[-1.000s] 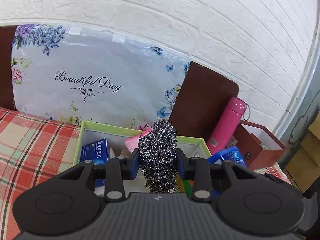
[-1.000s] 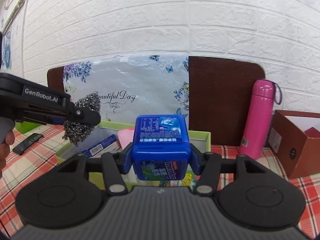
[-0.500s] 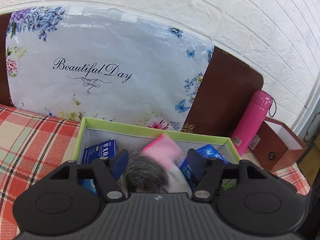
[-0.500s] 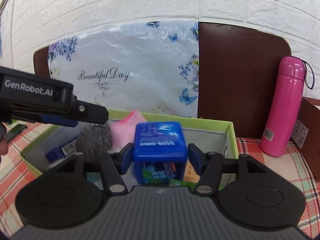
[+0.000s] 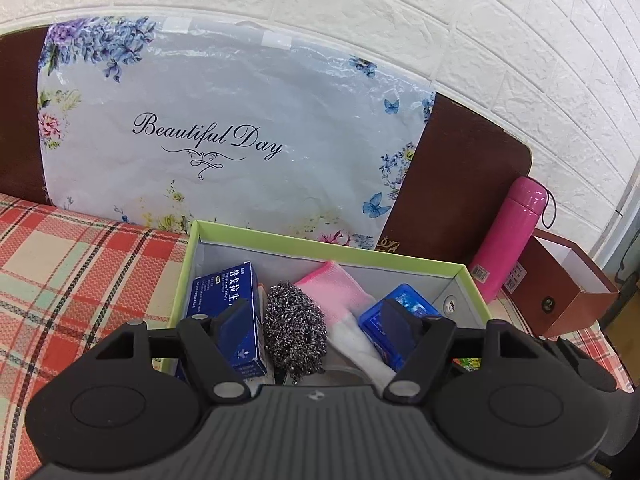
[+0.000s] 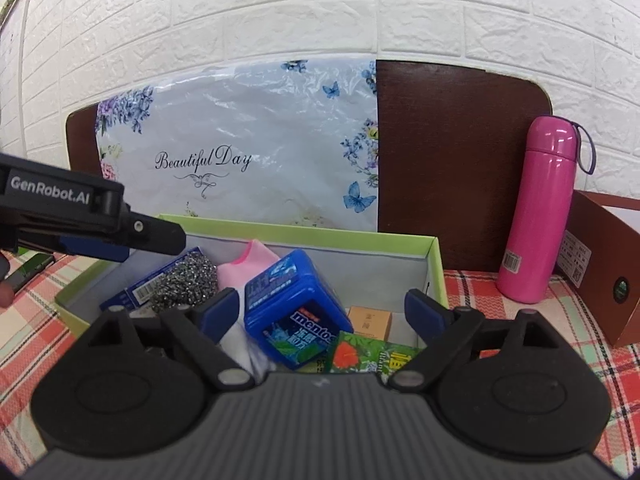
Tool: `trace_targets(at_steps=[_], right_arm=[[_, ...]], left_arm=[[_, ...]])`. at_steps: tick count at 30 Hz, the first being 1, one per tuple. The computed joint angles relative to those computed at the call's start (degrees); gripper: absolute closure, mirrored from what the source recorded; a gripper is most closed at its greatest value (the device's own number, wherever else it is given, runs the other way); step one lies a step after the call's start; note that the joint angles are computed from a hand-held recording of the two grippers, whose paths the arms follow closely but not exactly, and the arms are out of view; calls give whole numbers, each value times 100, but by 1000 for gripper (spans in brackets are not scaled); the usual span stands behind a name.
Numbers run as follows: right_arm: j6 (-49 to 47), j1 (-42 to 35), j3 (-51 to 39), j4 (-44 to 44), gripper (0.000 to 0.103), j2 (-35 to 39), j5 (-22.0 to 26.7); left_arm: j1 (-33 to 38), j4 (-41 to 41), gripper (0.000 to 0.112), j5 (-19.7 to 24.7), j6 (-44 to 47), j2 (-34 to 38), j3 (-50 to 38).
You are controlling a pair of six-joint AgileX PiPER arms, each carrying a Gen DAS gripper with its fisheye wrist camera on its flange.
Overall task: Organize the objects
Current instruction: 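Lower the scrubber and blue container into the box and open both grippers, then move both tools back toward the remaining items on the table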
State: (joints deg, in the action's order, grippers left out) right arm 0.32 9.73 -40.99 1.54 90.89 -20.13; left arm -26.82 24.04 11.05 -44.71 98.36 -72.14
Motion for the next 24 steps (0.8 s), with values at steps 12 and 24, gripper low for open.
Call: trace_targets(at_steps=[12,24], right_arm=[[-126,92,765,166,4,-1424,454],[-797,301,1947,1003,0,-3398,1204]], left_arm=[[-643,1313,38,876,-1355,-986,660],[-1612,2987,38,1344,-3155,-1931,1782]])
